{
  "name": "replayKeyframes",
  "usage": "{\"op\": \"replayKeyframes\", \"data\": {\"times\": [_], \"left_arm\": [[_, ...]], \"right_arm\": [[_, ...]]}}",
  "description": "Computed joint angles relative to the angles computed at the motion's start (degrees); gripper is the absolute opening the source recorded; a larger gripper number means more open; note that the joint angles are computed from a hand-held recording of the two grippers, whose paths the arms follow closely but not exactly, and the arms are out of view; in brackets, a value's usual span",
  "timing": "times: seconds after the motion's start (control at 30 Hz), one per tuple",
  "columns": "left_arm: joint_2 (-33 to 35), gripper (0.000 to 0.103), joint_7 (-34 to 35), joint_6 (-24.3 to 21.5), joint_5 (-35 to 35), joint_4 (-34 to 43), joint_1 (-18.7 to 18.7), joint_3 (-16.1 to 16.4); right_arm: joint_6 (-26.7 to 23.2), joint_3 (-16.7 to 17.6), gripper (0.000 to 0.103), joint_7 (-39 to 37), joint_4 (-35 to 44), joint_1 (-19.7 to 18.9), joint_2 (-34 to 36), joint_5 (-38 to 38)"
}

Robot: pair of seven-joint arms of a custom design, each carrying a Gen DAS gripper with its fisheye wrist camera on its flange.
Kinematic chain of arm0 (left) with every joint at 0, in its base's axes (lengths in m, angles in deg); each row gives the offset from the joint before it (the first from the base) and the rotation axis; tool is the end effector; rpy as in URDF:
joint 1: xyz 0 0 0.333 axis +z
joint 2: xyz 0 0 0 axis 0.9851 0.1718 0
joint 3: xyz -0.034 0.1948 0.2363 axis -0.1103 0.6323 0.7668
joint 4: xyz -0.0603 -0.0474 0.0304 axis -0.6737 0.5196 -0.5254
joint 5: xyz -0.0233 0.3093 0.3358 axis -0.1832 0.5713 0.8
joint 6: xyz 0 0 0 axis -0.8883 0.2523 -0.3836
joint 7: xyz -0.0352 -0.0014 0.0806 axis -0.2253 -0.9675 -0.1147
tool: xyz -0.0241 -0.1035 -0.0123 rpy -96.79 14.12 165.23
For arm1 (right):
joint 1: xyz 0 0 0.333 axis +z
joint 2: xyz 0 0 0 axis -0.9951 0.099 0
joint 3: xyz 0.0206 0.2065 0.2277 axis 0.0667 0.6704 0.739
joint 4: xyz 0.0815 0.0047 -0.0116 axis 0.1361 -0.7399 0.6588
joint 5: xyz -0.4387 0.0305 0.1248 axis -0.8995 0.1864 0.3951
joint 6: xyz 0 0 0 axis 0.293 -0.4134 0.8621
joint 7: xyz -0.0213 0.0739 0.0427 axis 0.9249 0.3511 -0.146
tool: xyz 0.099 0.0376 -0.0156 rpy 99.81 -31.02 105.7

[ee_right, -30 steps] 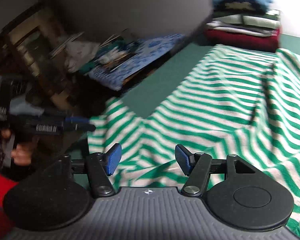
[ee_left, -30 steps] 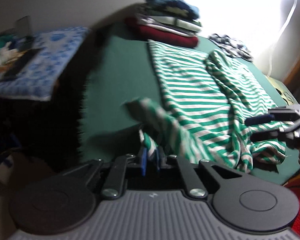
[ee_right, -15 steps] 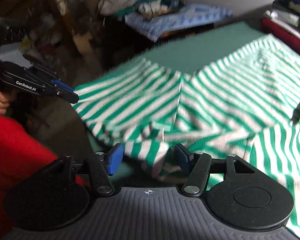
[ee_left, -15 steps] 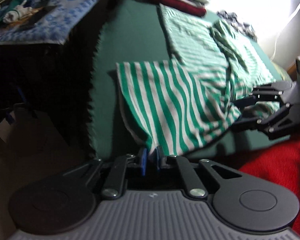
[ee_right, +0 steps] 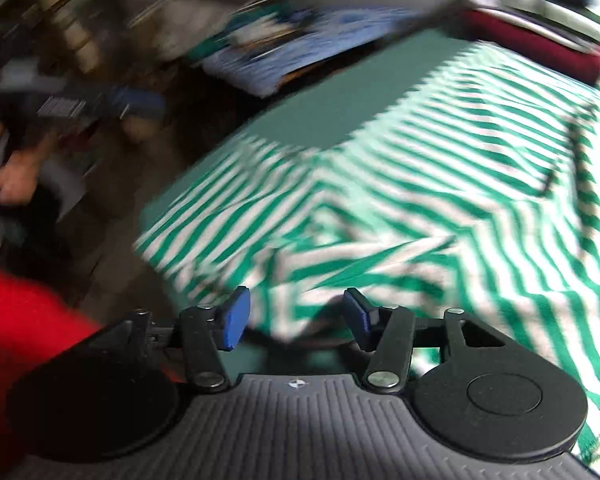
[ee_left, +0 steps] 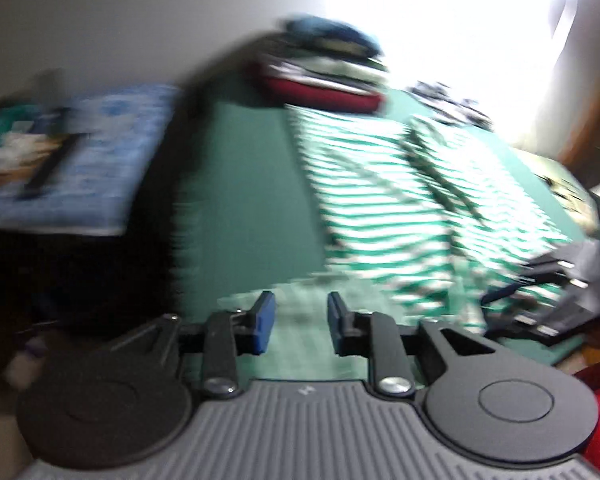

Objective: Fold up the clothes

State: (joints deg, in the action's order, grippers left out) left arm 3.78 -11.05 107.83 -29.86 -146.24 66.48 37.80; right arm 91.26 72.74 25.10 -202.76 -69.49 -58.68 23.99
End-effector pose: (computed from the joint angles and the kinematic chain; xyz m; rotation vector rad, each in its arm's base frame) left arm 0.4043 -0.2334 0.4833 -1.7790 1.9479 -0.9575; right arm 0.5260 0.1152 0.4360 -2.2284 0.8962 0.1365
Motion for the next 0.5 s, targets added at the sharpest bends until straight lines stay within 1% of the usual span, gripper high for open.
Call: {"op": "replayKeyframes", "data": {"times": [0.03,0.1,0.13,0.17,0.23,0.3,0.33,0.4,0.43,0.5], "left_arm": [[4.29,0.029,2.50,1.36,-1.16,2.25,-2.28,1.46],[10.88,0.029,7.05,2.25,-3.53,6.30,-5.81,3.29],[13.32,0.029,9.35,2.31,-5.18,7.98,-7.41,4.16],[15.52,0.029,11.85,2.31,-7.11,9.60,-8.92,4.98],[18.06,0.034,17.17,2.73,-11.72,11.73,-11.47,6.44],[19.64,0.058,22.68,3.59,-16.80,13.32,-13.51,7.44],[20.48,0.061,25.60,3.94,-19.56,14.20,-14.49,7.94],[22.57,0.062,30.43,4.24,-24.45,16.33,-15.56,8.56],[23.82,0.062,31.35,4.15,-25.36,17.55,-15.21,8.11],[26.99,0.062,32.20,3.95,-26.68,20.28,-14.11,6.94]], "right_arm": [[0.61,0.19,0.053,3.12,0.23,-0.21,0.71,0.57],[2.07,0.93,0.046,8.11,0.25,-0.54,1.63,0.22],[3.59,1.20,0.039,8.63,-0.48,-0.42,1.27,0.60],[4.73,1.36,0.029,8.88,-1.09,-0.27,0.83,0.51],[3.41,0.54,0.021,9.21,-1.18,-0.43,0.25,-0.18],[0.06,-1.44,0.021,9.77,-0.86,-1.36,-0.34,0.99],[0.43,-2.03,0.026,10.26,-1.32,-2.12,-1.15,1.69],[6.13,-2.37,0.037,12.84,-3.86,-3.86,-4.22,2.48],[8.76,-2.99,0.039,14.31,-4.90,-4.65,-5.45,2.87],[13.62,-4.19,0.040,17.35,-6.20,-5.99,-6.80,2.80]]}}
